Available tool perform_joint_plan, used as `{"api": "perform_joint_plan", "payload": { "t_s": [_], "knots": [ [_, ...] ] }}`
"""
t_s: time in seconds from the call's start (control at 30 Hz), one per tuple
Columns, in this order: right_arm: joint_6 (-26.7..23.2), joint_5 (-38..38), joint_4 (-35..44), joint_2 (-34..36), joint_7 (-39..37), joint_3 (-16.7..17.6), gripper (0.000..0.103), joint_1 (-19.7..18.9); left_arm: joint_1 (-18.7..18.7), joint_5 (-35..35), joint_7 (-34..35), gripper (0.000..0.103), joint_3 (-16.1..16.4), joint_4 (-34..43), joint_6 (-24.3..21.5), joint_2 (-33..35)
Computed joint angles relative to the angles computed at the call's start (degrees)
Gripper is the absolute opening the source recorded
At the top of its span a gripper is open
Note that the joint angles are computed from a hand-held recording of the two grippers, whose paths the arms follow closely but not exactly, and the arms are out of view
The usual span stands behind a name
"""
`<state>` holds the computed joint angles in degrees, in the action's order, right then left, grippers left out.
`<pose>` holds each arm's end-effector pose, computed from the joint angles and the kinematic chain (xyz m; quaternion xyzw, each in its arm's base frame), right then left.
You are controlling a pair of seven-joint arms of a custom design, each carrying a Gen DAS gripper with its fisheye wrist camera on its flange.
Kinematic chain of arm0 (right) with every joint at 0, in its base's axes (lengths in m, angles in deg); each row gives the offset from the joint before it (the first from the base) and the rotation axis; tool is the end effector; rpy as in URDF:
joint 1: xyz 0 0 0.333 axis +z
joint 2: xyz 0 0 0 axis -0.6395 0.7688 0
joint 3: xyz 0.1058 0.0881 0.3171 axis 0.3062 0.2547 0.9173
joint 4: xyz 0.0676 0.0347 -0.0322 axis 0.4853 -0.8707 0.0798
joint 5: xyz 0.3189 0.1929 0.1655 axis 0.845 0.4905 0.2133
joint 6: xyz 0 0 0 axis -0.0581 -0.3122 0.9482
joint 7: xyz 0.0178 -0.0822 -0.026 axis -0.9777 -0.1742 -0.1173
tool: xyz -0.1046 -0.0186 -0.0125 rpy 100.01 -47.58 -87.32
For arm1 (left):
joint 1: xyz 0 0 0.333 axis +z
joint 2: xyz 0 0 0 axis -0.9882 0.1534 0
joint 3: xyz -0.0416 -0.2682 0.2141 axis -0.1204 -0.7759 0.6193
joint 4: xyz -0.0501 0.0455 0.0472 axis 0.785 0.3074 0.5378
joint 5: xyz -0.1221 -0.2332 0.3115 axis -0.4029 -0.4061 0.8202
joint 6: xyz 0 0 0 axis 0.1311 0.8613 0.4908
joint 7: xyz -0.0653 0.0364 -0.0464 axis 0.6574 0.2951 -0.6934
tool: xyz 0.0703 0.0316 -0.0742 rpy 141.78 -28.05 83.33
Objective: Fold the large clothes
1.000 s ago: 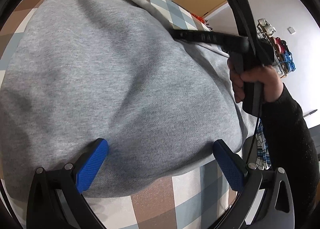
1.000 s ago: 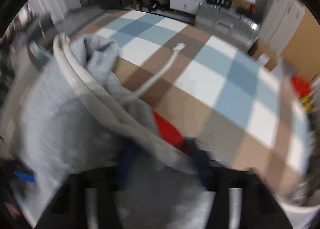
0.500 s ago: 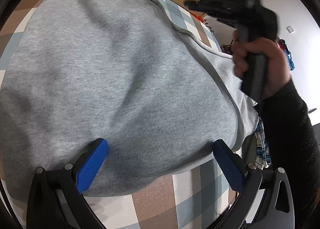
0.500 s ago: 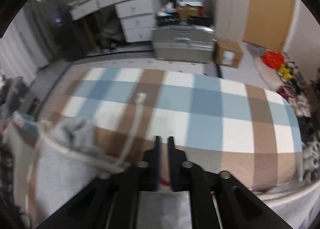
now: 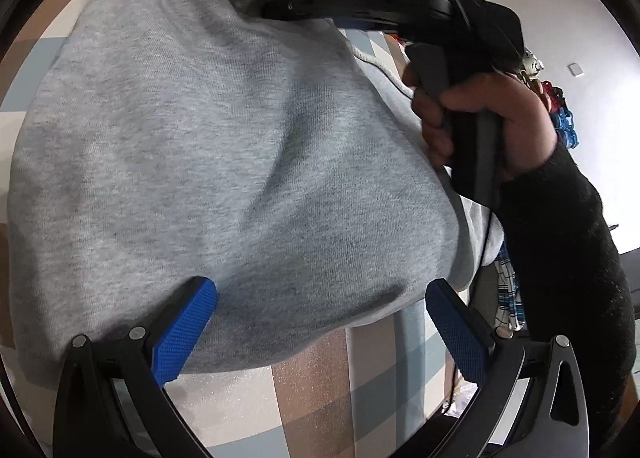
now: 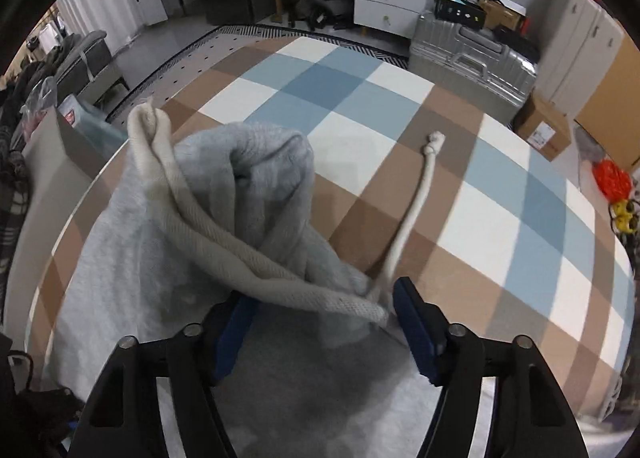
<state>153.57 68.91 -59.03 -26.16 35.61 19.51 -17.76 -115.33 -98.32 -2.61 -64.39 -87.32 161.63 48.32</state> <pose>0.5114 0.2954 0.5503 -0.8059 0.5598 -0.0991 0.1652 0.3382 -0.4853 0.5494 0.5346 -0.7496 0.3144 0.2311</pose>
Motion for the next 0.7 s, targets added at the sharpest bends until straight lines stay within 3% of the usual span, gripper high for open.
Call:
{"api": "perform_joint_plan", "payload": {
  "t_s": [0.03, 0.1, 0.2, 0.4, 0.43, 0.5, 0.53, 0.57, 0.63, 0.67, 0.7],
  "knots": [
    [1.1, 1.0, 0.0, 0.2, -0.5, -0.1, 0.046, -0.1, 0.1, -0.6, 0.3, 0.102, 0.2, 0.1, -0.3, 0.0],
    [2.7, 4.4, 0.1, 0.7, -1.0, -0.4, 0.022, -0.1, 0.3, -1.1, 0.7, 0.102, 0.4, 0.1, -1.0, -0.1],
    [6.3, 8.9, -0.6, 0.6, -1.2, -0.8, 0.008, -0.1, 0.6, -1.2, 0.9, 0.102, 0.5, 0.0, -1.5, -0.3],
    [8.4, -5.6, -0.2, 0.5, 14.4, 0.0, 0.007, -0.8, 0.5, 1.6, -1.1, 0.102, 0.0, 0.5, -0.7, 0.1],
    [7.8, -9.6, 0.2, 0.5, 17.9, 0.2, 0.000, -0.9, 0.4, 2.4, -1.8, 0.102, -0.2, 0.7, -0.5, 0.2],
    [2.9, -23.5, 1.8, 0.4, 29.9, 2.1, 0.002, -2.8, 0.2, 3.6, -2.7, 0.102, -0.4, 0.9, -0.6, 0.3],
    [2.7, -25.7, 1.4, -0.2, 33.3, 1.7, 0.003, -3.0, 0.2, 4.0, -3.0, 0.102, -0.4, 0.9, -0.5, 0.2],
    [3.8, -23.9, 0.7, -0.9, 33.7, -0.7, 0.003, -1.7, -0.1, 4.8, -3.9, 0.102, -0.7, 1.2, -0.1, 0.5],
    [6.3, -16.4, -1.5, -3.8, 28.5, -1.8, 0.003, -2.8, -0.3, 4.8, -3.9, 0.102, -0.7, 1.0, 0.1, 0.3],
    [6.0, -15.9, -2.2, -5.2, 26.4, -1.8, 0.007, -3.4, -0.3, 4.6, -3.8, 0.102, -0.6, 0.9, 0.1, 0.2],
    [5.5, -14.8, -3.4, -7.4, 21.6, -2.1, 0.019, -3.7, -0.4, 4.6, -3.8, 0.102, -0.6, 0.9, 0.1, 0.3]
  ]
}}
